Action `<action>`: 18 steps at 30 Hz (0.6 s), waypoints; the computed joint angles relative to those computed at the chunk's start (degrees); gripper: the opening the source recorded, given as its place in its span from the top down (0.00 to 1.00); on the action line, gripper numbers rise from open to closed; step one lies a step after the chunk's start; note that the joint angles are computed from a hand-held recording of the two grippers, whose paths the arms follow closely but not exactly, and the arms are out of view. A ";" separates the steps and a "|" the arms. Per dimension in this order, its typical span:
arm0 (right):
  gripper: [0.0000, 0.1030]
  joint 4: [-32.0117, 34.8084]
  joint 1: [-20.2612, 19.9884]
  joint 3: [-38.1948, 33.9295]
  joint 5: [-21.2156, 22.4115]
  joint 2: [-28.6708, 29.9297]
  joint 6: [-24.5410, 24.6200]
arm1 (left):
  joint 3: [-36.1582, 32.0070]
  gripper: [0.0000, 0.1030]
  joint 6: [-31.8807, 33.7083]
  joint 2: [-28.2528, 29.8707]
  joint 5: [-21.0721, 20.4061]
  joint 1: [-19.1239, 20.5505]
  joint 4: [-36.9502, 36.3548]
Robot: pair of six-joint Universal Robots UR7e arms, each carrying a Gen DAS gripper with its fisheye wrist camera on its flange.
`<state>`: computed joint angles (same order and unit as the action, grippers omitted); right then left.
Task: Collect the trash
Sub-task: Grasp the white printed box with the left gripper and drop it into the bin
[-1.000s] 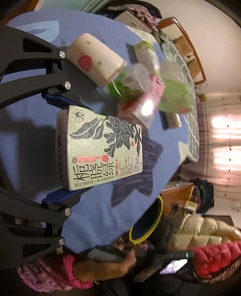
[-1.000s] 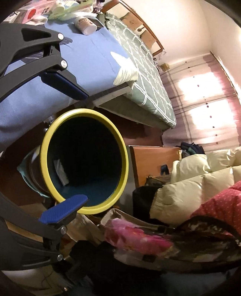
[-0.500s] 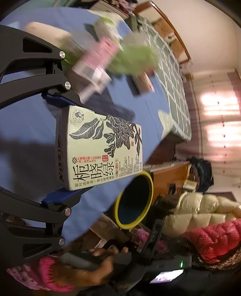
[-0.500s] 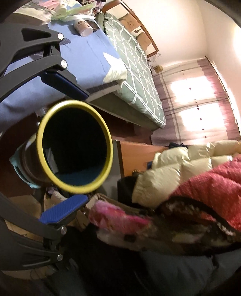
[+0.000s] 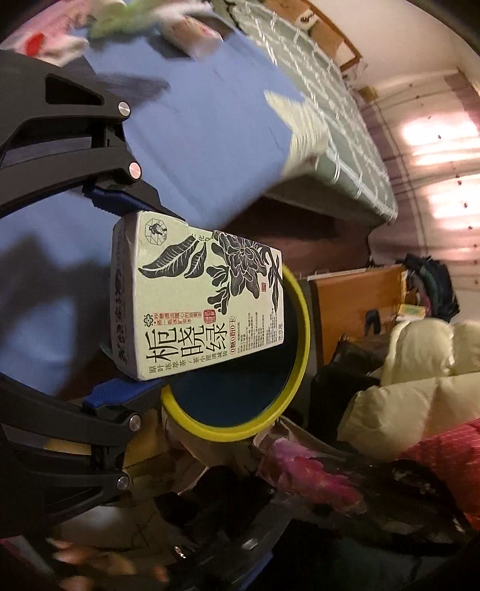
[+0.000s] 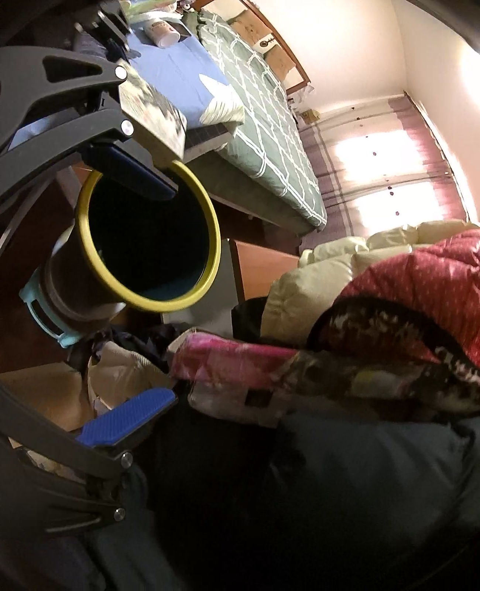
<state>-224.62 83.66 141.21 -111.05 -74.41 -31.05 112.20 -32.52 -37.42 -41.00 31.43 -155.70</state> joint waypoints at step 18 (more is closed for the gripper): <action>0.06 3.47 -0.46 0.83 1.61 -0.88 1.80 | 8.24 0.12 -12.01 -8.18 9.82 -5.97 1.56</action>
<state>-221.15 83.20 142.04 -109.44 -75.29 -29.25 120.44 -44.53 -45.60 -31.18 25.45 -154.14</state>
